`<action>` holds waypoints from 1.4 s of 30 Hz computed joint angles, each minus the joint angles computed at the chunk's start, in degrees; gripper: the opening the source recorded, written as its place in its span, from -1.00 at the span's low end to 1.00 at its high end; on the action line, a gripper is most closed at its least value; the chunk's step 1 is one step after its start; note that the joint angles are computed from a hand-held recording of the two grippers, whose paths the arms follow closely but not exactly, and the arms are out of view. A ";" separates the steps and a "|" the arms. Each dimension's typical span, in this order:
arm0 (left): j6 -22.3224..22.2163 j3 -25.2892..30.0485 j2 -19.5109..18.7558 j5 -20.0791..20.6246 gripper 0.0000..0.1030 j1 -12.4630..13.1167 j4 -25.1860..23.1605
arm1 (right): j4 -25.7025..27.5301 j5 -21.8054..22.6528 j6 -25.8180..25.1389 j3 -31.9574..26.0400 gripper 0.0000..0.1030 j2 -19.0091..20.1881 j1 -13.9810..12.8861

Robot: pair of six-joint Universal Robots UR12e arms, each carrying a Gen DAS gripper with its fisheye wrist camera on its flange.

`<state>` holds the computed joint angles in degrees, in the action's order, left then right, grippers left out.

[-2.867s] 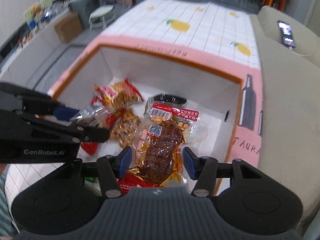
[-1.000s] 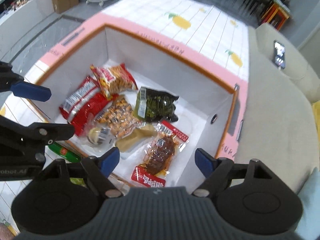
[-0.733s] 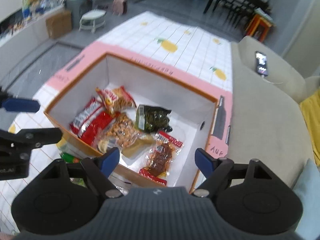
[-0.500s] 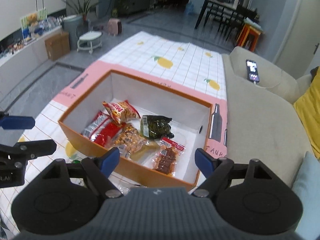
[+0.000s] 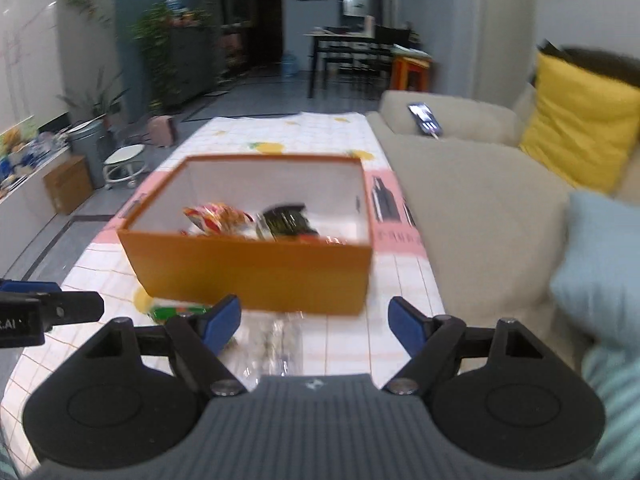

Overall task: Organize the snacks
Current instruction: 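Move both tools back over the remaining snacks, then grasp the Green Raisin bag with the left gripper while the right grasps the quail-egg pack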

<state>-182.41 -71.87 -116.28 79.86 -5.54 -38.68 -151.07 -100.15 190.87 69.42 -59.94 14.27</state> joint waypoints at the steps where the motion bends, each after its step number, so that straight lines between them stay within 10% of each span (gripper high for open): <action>1: 0.25 -0.55 0.06 0.11 0.34 -0.13 -0.18 | -0.16 0.48 1.08 0.98 0.50 -0.28 -0.14; 42: -18.87 6.93 -8.85 -5.18 0.53 0.88 -7.34 | 5.94 9.64 -4.58 -7.42 0.40 9.34 -1.13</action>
<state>-201.28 -64.94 -125.13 74.68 -4.66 -46.02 -145.13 -90.51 186.29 61.99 -50.59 13.14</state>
